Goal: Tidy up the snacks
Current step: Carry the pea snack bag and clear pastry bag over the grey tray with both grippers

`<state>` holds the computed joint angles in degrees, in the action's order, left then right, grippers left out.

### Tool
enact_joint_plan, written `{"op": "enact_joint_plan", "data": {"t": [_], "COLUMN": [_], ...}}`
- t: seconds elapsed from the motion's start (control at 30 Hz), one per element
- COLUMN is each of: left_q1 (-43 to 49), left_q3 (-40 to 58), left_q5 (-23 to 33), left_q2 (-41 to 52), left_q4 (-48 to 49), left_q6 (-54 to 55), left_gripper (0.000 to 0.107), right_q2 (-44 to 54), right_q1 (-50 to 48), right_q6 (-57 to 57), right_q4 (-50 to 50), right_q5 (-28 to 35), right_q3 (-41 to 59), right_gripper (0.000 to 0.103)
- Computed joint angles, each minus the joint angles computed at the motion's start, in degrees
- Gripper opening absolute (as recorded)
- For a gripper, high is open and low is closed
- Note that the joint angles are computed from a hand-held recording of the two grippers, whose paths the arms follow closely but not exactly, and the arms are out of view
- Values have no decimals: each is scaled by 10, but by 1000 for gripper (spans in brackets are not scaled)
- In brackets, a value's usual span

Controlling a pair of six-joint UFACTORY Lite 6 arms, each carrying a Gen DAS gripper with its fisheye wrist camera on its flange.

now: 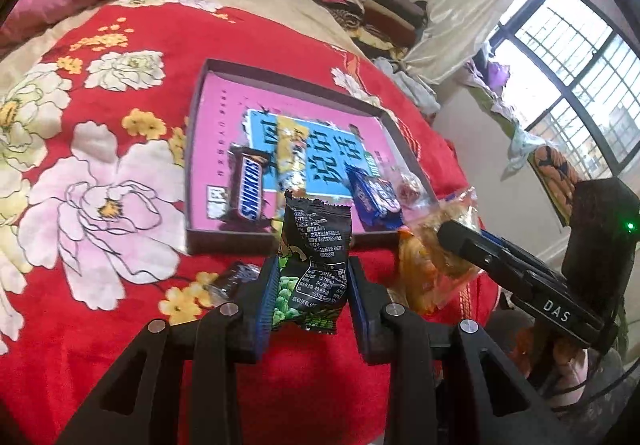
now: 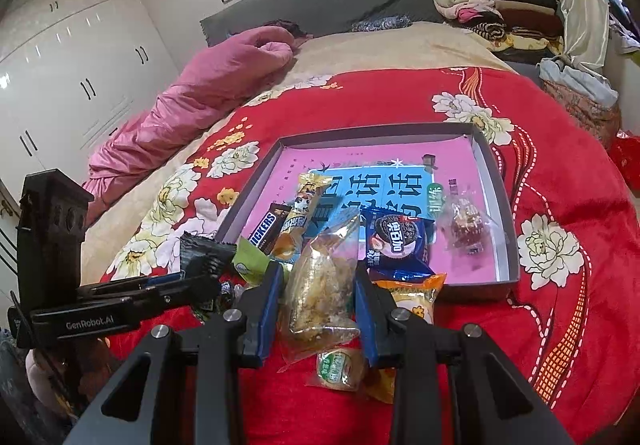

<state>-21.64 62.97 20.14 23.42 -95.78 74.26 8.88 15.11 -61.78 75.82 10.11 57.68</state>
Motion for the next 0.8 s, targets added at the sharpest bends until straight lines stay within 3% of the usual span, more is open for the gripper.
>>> {"op": "enact_joint_plan", "data": {"t": [0.47,0.8], "left_q1": [27,28], "left_q3": [-38,-53], "left_q5": [-20,-44], "left_q2": [-42,-64], "left_q4": [-90,-216], "left_q6": [90,218], "left_gripper": [34,34], "right_q2": [6,30], "right_q1": [-3,-1], "right_q6": [21,19], "right_q4": [-11,0], "right_q5": [-12,-14], "right_q3": [23,59], "right_gripper": [35,35]}}
